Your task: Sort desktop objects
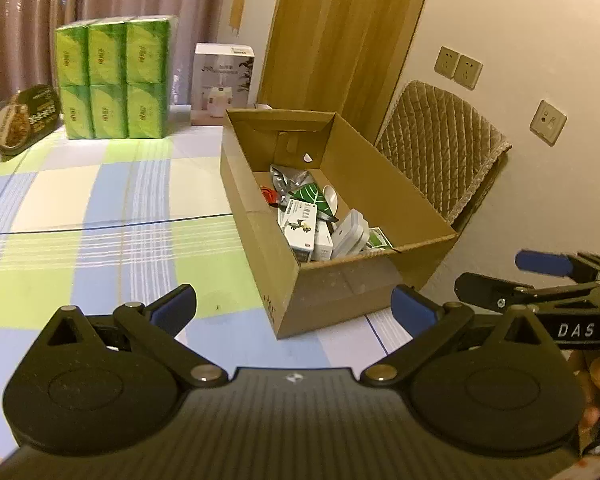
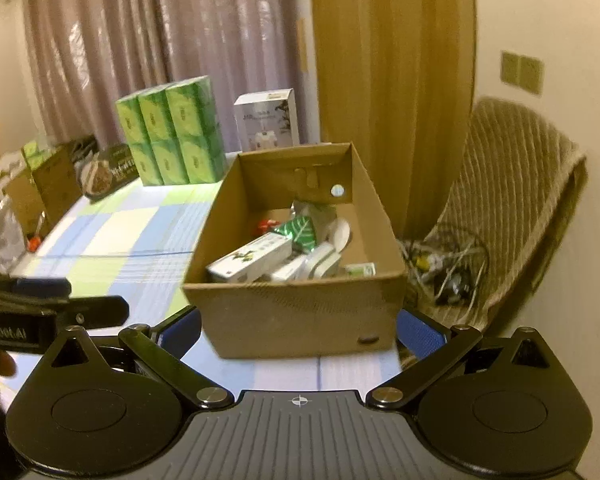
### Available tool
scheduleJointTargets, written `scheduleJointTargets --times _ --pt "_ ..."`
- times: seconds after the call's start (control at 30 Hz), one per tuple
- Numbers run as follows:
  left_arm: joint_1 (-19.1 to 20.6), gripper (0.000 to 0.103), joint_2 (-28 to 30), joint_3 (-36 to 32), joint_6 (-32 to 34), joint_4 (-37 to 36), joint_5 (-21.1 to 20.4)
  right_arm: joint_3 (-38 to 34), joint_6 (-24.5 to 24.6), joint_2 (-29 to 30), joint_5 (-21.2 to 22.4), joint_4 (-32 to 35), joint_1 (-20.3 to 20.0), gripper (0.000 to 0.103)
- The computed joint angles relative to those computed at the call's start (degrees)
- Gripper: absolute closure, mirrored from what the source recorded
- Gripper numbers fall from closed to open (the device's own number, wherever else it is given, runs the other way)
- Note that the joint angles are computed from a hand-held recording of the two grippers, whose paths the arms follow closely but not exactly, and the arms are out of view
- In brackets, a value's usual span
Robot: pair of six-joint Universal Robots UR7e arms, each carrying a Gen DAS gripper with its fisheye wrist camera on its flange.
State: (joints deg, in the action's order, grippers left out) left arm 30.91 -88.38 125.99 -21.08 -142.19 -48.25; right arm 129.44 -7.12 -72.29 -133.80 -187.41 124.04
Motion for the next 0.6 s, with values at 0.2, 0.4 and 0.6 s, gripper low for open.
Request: scheduleJointTargets --times 0.2,0.4,0.6 --pt "-4.3 0.001 -4.7 1.1 -5.3 7.1 2.6 1.8 8.1 -3.8 -1.2 5.8 3.4 0.002" --pt "-7.1 0.001 -8.4 1.9 -10.5 11.4 3.9 3.3 13.9 -6.7 -3.3 10.7 6.7 0.002" --pt "-9.3 0.001 -10.8 3.0 -13.9 15.8 4.6 4.1 16.2 -7.4 -4.8 11.8 9.1 0.002"
